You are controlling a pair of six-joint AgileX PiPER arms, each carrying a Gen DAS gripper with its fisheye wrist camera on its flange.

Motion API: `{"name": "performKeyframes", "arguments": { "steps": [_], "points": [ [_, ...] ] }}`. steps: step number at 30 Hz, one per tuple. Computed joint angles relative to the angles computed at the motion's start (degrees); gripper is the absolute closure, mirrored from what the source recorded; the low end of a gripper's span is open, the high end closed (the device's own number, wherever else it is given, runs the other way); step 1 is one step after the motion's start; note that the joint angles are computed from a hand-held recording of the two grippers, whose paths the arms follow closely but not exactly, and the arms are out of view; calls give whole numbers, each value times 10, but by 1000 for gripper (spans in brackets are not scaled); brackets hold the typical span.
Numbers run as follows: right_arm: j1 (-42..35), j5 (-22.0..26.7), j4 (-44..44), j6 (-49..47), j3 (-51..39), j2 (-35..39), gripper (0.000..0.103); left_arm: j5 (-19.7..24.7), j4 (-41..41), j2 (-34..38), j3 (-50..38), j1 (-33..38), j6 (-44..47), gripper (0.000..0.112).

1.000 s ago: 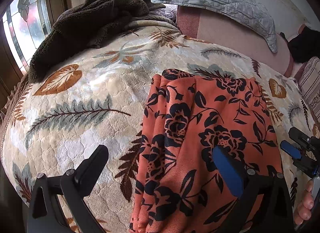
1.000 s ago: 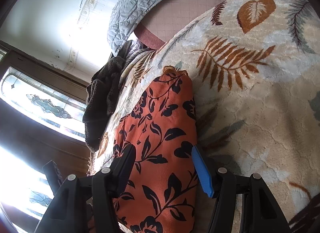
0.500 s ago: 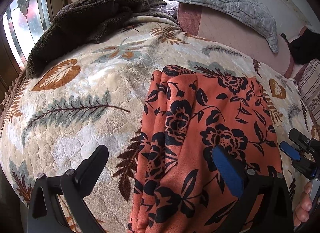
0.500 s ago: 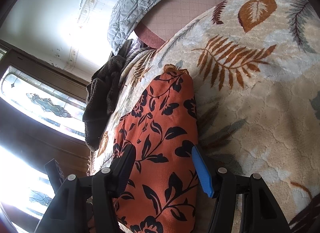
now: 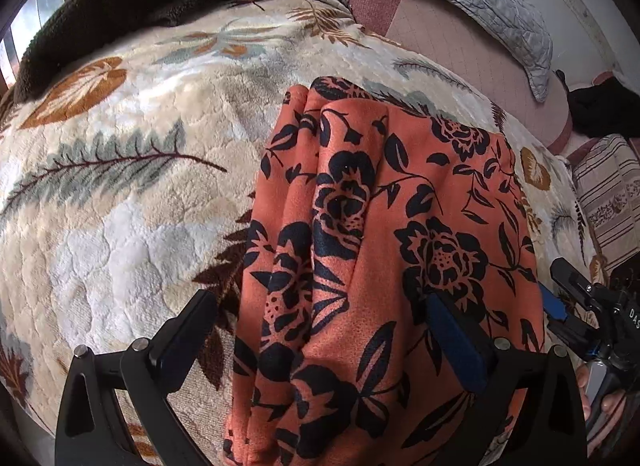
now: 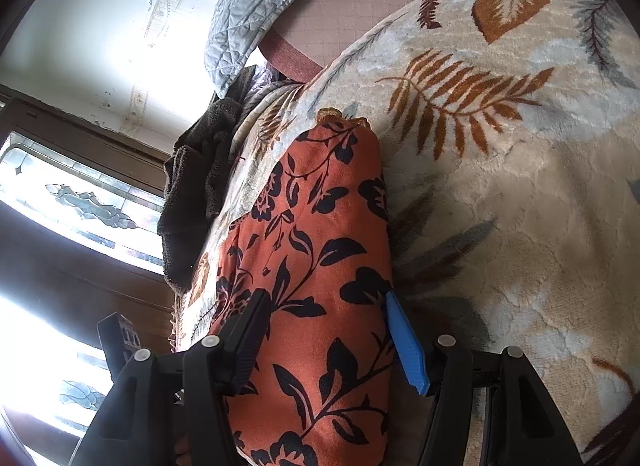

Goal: Fold small clothes
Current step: 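Grasp the other long side with the left gripper and fold it toward the right gripper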

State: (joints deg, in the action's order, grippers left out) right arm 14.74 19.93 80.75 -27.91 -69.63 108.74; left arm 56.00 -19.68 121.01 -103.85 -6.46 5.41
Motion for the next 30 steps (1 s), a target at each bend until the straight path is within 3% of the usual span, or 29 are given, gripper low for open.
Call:
{"name": "performKeyframes", "arguments": {
  "steps": [7,11,13,19,22,30],
  "points": [
    [-16,8,23,9,12,9,40,34,-86,16,-10,33,40,9],
    [-32,81,108,-56,2,47,40,31,-114,11,1,38,62,10],
    [-27,100,121,-59,-11,69,40,32,-133,12,3,37,72,20],
    [4,52,119,-63,-24,73,38,-11,-91,-1,21,8,59,39],
    [19,28,68,-28,-40,73,40,-27,-86,-13,39,4,59,45],
    [54,-42,-103,83,-60,48,61,-66,-62,-42,64,-8,48,67]
  ]
}}
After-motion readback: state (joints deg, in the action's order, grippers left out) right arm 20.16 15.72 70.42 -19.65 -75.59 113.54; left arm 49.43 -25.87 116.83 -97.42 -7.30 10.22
